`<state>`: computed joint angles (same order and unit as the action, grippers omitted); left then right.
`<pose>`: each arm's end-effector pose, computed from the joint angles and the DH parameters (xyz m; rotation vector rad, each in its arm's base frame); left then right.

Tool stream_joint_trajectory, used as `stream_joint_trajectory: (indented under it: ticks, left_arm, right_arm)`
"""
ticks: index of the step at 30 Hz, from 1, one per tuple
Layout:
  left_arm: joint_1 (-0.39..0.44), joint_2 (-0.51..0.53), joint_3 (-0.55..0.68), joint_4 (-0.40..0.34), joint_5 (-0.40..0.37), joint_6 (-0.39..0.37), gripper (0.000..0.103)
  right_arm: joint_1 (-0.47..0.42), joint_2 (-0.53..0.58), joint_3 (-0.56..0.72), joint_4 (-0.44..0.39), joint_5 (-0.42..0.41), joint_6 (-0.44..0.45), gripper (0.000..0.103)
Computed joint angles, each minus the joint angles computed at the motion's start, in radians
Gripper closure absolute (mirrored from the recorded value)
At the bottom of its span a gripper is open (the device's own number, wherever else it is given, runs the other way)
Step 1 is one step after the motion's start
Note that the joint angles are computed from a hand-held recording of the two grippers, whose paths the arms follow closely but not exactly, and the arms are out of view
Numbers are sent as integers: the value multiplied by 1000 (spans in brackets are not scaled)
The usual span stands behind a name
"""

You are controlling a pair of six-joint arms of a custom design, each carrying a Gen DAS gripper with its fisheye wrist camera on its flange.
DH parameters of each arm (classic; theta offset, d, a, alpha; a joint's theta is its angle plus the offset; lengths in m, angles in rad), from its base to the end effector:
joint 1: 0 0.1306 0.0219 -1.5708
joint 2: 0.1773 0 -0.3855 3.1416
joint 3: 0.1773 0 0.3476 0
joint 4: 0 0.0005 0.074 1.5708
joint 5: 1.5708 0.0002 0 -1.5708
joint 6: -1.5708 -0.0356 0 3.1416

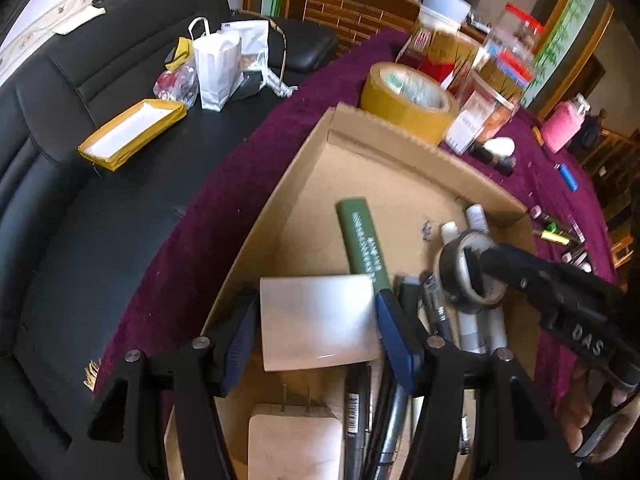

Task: Organize rigid objects
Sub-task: 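Withdraw both tools from the tray back over the markers on the cloth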

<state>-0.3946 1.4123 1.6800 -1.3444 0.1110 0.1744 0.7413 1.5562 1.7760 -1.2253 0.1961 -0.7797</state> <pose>0.3824 -0.1641 0.5116 0.3317 2.6583 -0.3325 0.3604 0.3198 0.4947 0.1233 2.5790 0.3327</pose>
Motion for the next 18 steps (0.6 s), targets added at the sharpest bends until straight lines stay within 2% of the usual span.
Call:
stream_joint_trajectory:
  ticks: [2,3,9,14,18]
  left_arm:
    - [2,-22,-6,24,8,3,38]
    - [2,-34,-10,34,12,6,35]
    - [-67,-94,-14,64,6,44,34]
    - [-202,-98,21,85,3,92,30]
    - [-334,-62,81,74,-63,114,28]
  right_arm:
    - [9,-27,-20,27,12,0,46]
    - [15,-46,-35,45,24,1,43]
    - [63,-214,-167,145,61,-28,43]
    - [99,-370,-287,126,127,-61,43]
    - [105,-509,-393,86,167,-124,43]
